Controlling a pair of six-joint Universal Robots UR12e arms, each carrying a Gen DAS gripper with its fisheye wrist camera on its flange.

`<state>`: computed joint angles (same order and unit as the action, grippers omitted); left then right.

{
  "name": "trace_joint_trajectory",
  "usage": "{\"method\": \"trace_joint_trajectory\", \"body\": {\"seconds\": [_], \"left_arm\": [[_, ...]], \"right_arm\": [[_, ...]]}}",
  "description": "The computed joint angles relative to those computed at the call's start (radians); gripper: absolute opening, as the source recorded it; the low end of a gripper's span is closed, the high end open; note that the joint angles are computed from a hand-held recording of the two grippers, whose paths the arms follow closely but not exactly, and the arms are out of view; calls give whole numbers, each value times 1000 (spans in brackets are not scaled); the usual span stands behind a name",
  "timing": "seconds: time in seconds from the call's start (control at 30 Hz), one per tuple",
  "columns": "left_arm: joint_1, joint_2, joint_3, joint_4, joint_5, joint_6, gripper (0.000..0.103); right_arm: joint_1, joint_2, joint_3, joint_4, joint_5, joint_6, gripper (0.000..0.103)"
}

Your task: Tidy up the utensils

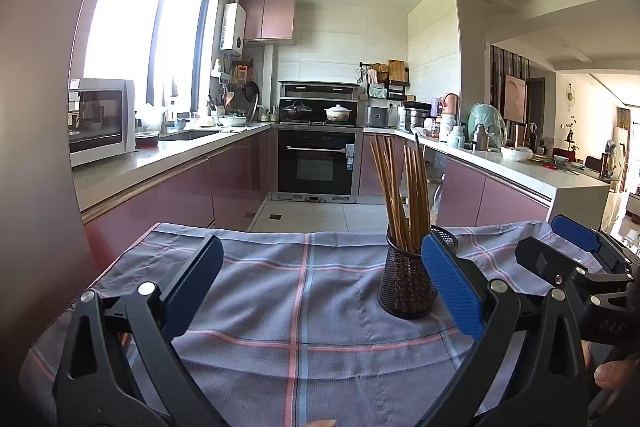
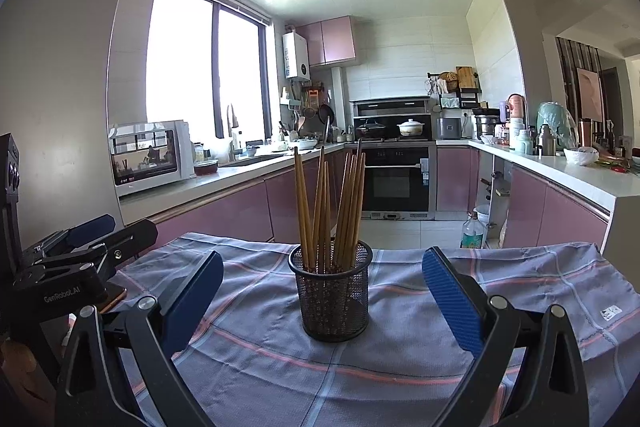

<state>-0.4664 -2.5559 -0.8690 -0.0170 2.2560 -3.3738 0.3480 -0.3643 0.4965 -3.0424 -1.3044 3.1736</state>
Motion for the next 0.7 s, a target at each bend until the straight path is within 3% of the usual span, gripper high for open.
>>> {"method": "trace_joint_trajectory", "body": {"seconds": [0.7], "left_arm": [[2, -5, 8, -19, -10, -10, 98]], "right_arm": [[-2, 4, -8, 18, 8, 11, 96]]}}
